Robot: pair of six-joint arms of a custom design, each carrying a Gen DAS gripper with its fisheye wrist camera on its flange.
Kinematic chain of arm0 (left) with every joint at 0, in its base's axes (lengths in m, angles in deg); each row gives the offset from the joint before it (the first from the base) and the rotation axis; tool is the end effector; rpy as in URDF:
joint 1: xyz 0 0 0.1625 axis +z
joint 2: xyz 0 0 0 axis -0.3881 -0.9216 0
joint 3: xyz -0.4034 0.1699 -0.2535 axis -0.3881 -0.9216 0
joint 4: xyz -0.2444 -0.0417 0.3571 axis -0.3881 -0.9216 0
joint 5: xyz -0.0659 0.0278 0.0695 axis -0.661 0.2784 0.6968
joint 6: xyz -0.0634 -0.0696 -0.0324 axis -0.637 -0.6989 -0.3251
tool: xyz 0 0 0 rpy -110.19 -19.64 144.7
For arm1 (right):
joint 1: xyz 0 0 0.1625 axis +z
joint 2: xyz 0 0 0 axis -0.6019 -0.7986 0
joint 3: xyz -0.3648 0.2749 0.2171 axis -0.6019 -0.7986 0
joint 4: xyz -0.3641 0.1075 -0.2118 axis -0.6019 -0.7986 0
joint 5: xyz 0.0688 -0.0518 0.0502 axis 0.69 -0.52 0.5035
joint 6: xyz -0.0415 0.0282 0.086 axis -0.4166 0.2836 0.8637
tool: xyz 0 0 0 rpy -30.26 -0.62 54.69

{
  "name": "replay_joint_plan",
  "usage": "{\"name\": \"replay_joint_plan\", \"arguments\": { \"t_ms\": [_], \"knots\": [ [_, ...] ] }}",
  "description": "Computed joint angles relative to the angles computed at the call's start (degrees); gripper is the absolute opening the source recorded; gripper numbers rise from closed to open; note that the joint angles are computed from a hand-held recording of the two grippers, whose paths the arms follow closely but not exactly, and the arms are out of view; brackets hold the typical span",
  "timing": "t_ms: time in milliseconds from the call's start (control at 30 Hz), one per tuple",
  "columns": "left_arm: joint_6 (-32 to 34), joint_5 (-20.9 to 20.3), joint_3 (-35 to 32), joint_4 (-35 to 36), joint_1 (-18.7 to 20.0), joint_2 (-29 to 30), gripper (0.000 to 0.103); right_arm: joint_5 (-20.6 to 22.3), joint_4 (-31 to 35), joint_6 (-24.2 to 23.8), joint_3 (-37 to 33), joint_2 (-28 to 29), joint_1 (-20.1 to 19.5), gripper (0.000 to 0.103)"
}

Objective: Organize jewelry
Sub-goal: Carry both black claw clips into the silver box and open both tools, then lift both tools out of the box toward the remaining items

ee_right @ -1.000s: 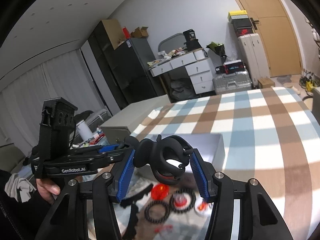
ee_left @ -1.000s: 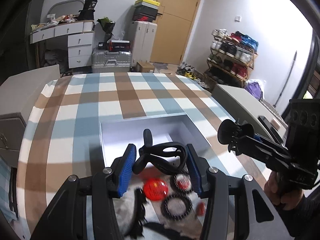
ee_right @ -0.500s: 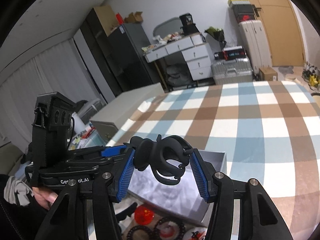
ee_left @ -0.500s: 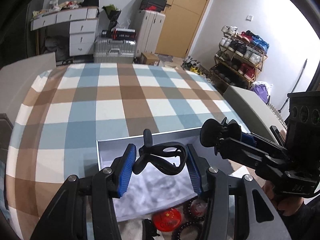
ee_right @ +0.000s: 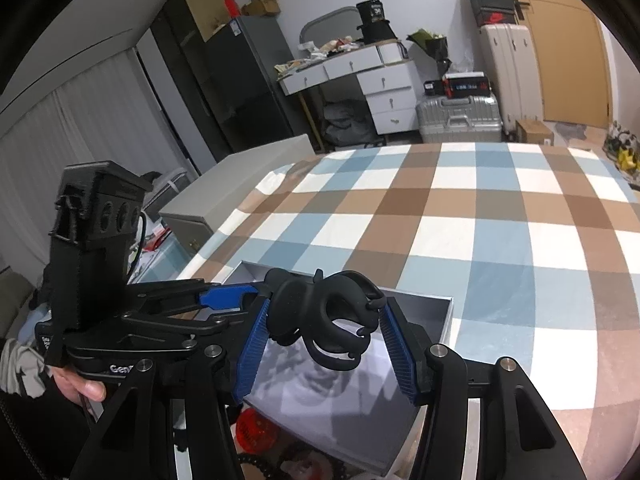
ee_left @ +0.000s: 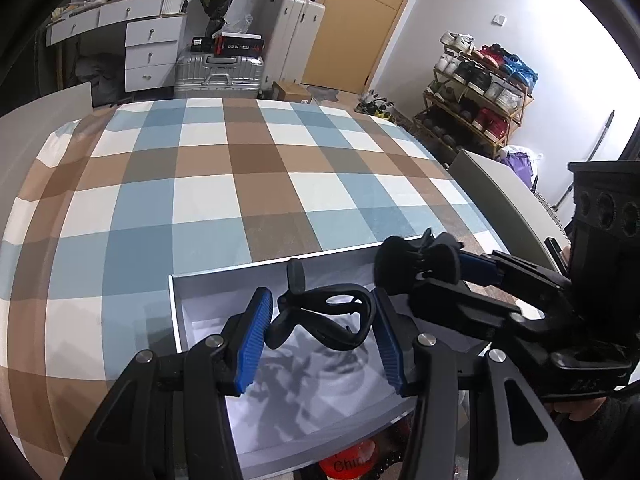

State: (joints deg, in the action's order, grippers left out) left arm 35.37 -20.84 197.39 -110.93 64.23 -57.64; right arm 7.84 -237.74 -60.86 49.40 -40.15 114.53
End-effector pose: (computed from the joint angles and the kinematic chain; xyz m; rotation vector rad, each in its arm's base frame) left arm -0.3442 -0.5702 -0.0558 0.3298 2.5629 -0.8902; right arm 0.0051 -0.6683 0.2947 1.2523 -2.7660 0.5385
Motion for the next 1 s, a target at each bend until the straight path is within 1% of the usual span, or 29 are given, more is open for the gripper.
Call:
{"name": "replay_joint_plan", "arguments": {
  "t_ms": [167, 233, 300, 367, 433, 467, 567, 633, 767, 833, 900, 1000],
  "knots": [
    [-0.39, -0.22, 0.23, -0.39, 0.06, -0.18, 0.045, 0.12, 0.13, 1.56, -0.52, 0.49, -0.06, 0.057],
    [-1.22, 0.25, 0.13, 0.57, -0.04, -0.3, 0.047, 0.72, 0.21, 1.92, -0.52, 0.36, -0.3, 0.057],
    [-1.47, 0.57, 0.21, 0.91, -0.18, -0.42, 0.052, 1.41, 0.89, 2.27, -0.6, 0.09, -0.58, 0.059],
    [-1.75, 1.51, 0.5, 0.58, -0.59, -0.51, 0.06, 1.91, 0.85, 2.43, -0.44, -0.22, -0.72, 0.061],
    [-1.66, 2.7, 0.85, -0.03, -1.2, -0.59, 0.062, 2.55, -0.1, 2.36, 0.18, -0.91, -0.88, 0.067],
    [-1.51, 3.2, 0.99, -0.33, -1.44, -0.61, 0.062, 3.07, -0.68, 2.42, 0.44, -1.2, -1.02, 0.069],
    [-1.11, 4.69, 1.39, -0.76, -2.41, -0.75, 0.062, 5.51, -1.83, 2.23, 1.61, -2.81, -1.67, 0.076],
    [-1.75, 6.26, 1.84, -0.77, -3.26, -0.86, 0.063, 6.64, -2.71, 1.99, 2.43, -3.81, -1.92, 0.083],
    [-3.4, 8.76, 2.58, -0.32, -4.46, -1.1, 0.065, 8.94, -3.82, 0.49, 4.31, -6.27, -2.47, 0.09],
    [-4.45, 10.63, 3.04, 0.11, -5.31, -1.17, 0.069, 9.9, -5.18, 0.22, 5.33, -7.27, -2.74, 0.098],
    [-5.6, 13.25, 3.58, 0.39, -6.47, -1.11, 0.071, 11.41, -6.21, -0.27, 6.41, -8.44, -3.15, 0.101],
    [-5.57, 14.59, 4.37, -1.04, -7.68, -1.08, 0.071, 12.96, -7.52, -1.18, 8.02, -10.21, -3.62, 0.103]
  ]
}}
